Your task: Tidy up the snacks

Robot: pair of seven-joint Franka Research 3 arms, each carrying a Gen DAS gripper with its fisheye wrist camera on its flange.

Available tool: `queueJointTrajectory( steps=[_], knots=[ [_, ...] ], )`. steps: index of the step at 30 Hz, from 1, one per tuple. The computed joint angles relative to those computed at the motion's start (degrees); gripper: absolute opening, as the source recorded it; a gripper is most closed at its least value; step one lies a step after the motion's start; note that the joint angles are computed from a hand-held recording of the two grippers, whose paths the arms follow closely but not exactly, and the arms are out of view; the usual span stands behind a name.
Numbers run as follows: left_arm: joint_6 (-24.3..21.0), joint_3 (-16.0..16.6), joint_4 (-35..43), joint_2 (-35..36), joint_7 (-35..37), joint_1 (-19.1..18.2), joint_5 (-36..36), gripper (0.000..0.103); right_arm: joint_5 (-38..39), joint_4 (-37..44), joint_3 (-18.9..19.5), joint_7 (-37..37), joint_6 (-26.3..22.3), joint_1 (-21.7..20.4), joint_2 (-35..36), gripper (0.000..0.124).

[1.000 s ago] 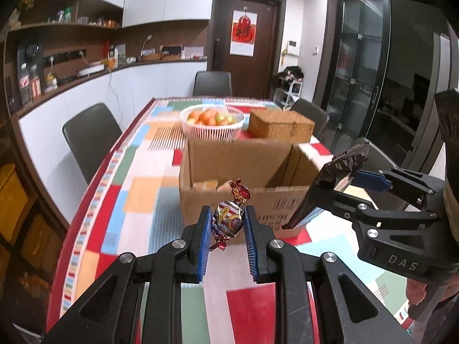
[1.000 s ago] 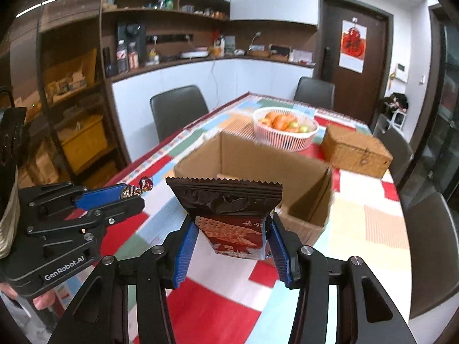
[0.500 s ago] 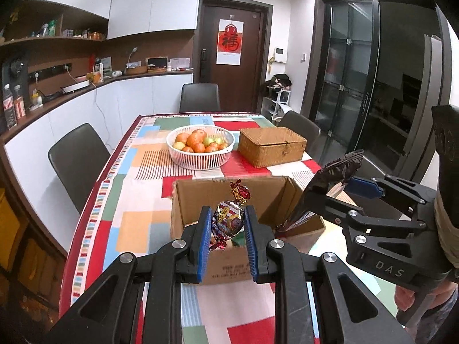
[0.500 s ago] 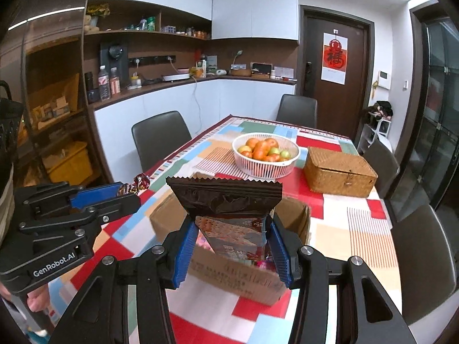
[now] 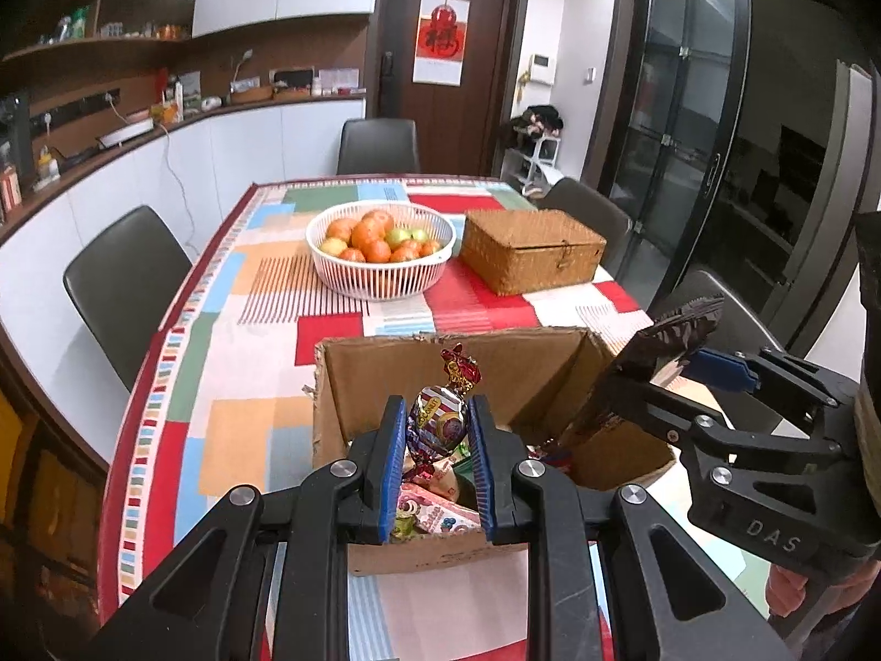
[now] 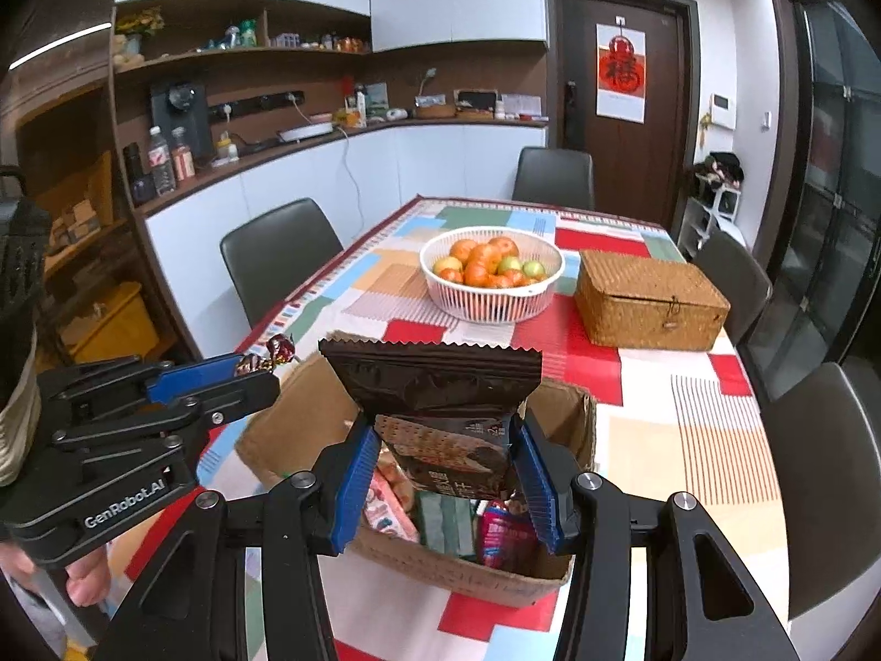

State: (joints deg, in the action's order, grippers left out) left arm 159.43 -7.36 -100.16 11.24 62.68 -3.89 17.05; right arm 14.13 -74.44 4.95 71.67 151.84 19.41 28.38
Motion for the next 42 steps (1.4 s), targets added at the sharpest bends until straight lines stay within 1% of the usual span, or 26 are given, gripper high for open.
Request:
queueJointTrajectory(
  steps=[3,4,5,6,7,8,9,11,13,16,19,21,23,25,27,30,31,32,33,34,35,36,38,39,40,42],
  knots=[
    [-2.4,0.0,3.0,2.3,0.4,0.0,-0.3,0.024,-0.7,3.0,-0.7,1.5,-2.5,0.3,2.2,0.050],
    [-3.0,0.6,3.7,2.8,-0.7,-0.4,0.7,0.027,-0.9,4.3,-0.8,2.1,-3.5,0.3,3.0,0.050],
    [-3.5,1.0,4.2,3.1,-1.7,-0.8,1.6,0.033,-1.0,5.0,-1.0,2.5,-3.8,0.3,3.6,0.051],
    [-3.6,1.5,4.2,3.1,-3.0,-1.1,2.8,0.035,-1.5,5.7,-1.3,3.4,-4.5,0.6,4.1,0.053],
    [-3.8,1.8,4.0,2.9,-4.0,-1.3,3.9,0.035,-2.5,7.5,-2.2,5.2,-6.1,1.0,5.2,0.057],
    [-4.1,2.3,3.8,2.6,-5.3,-1.7,5.4,0.035,-3.1,7.8,-2.7,6.2,-6.1,1.2,5.4,0.060],
    [-3.7,2.7,2.8,1.9,-6.8,-2.0,7.4,0.035,-3.8,7.5,-3.1,7.2,-5.7,1.5,5.3,0.060],
    [-2.9,3.0,1.1,0.5,-9.0,-2.4,10.3,0.035,-5.4,4.8,-3.7,8.2,-3.6,2.0,3.8,0.060],
    [-2.1,3.4,-1.4,-1.6,-12.5,-2.8,14.1,0.038,-6.2,2.1,-3.6,8.3,-1.8,1.9,2.3,0.061],
    [-1.2,3.6,-4.9,-4.9,-19.3,-3.2,21.4,0.039,-6.8,-4.9,-3.6,9.0,3.2,2.1,-2.0,0.068],
    [0.0,2.8,-8.4,-8.4,-26.2,-2.6,27.8,0.043,-8.5,-12.0,-4.6,11.5,8.6,3.0,-6.4,0.075],
    [-0.4,1.8,-10.8,-11.1,-31.0,-2.0,33.1,0.049,-9.0,-16.3,-4.6,12.7,11.6,3.0,-9.2,0.076],
    [-0.1,0.7,-12.6,-13.0,-32.5,-1.1,35.4,0.052,-8.6,-20.0,-3.9,12.7,13.7,2.4,-11.6,0.079],
    [-1.1,-0.7,-14.2,-15.1,-36.6,-0.3,39.8,0.055,-8.4,-23.6,-3.4,12.6,15.7,2.1,-14.1,0.081],
    [-1.6,-1.8,-16.3,-17.3,-39.9,0.4,42.8,0.062,-10.6,-27.5,-4.4,14.7,18.2,3.0,-16.7,0.084],
    [-1.5,-3.2,-19.0,-20.0,-42.4,1.3,43.9,0.066,-17.7,-32.8,-7.2,21.4,22.2,5.1,-20.3,0.089],
    [-1.9,-3.7,-19.9,-21.0,-43.7,1.6,44.5,0.067,-20.8,-34.4,-8.3,24.6,23.4,5.8,-21.4,0.091],
    [-2.5,-4.3,-20.8,-22.0,-45.2,1.9,45.5,0.069,-25.4,-36.3,-9.7,29.1,24.8,6.7,-22.8,0.093],
    [-3.0,-4.9,-21.6,-22.9,-46.1,2.2,46.0,0.073,-28.3,-36.9,-10.3,32.1,25.3,6.8,-23.3,0.093],
    [-3.6,-5.4,-22.3,-23.8,-47.1,2.4,46.6,0.075,-35.0,-38.1,-12.3,38.8,26.0,7.9,-24.3,0.094],
    [-4.0,-5.9,-22.9,-24.5,-48.1,2.6,47.3,0.077,-44.1,-38.8,-14.6,47.7,26.5,9.0,-25.3,0.096],
    [-4.2,-6.3,-23.7,-25.4,-49.0,2.8,48.1,0.078,-51.8,-39.1,-15.7,55.2,26.4,9.4,-26.1,0.098],
    [-4.3,-7.0,-24.7,-26.6,-49.9,3.0,49.1,0.081,-60.9,-39.9,-15.6,63.9,25.9,8.4,-27.7,0.099],
    [-4.4,-7.2,-25.4,-27.3,-50.3,3.0,49.4,0.084,-64.0,-40.6,-15.1,66.7,25.9,7.7,-28.5,0.099],
    [-4.3,-7.5,-26.1,-28.0,-50.9,3.1,49.8,0.085,-66.0,-41.0,-14.5,68.3,25.9,6.8,-29.1,0.100],
    [-3.8,-8.0,-27.3,-29.2,-52.1,3.3,50.6,0.091,-69.0,-42.1,-13.1,70.7,25.7,5.2,-30.4,0.100]
  ],
)
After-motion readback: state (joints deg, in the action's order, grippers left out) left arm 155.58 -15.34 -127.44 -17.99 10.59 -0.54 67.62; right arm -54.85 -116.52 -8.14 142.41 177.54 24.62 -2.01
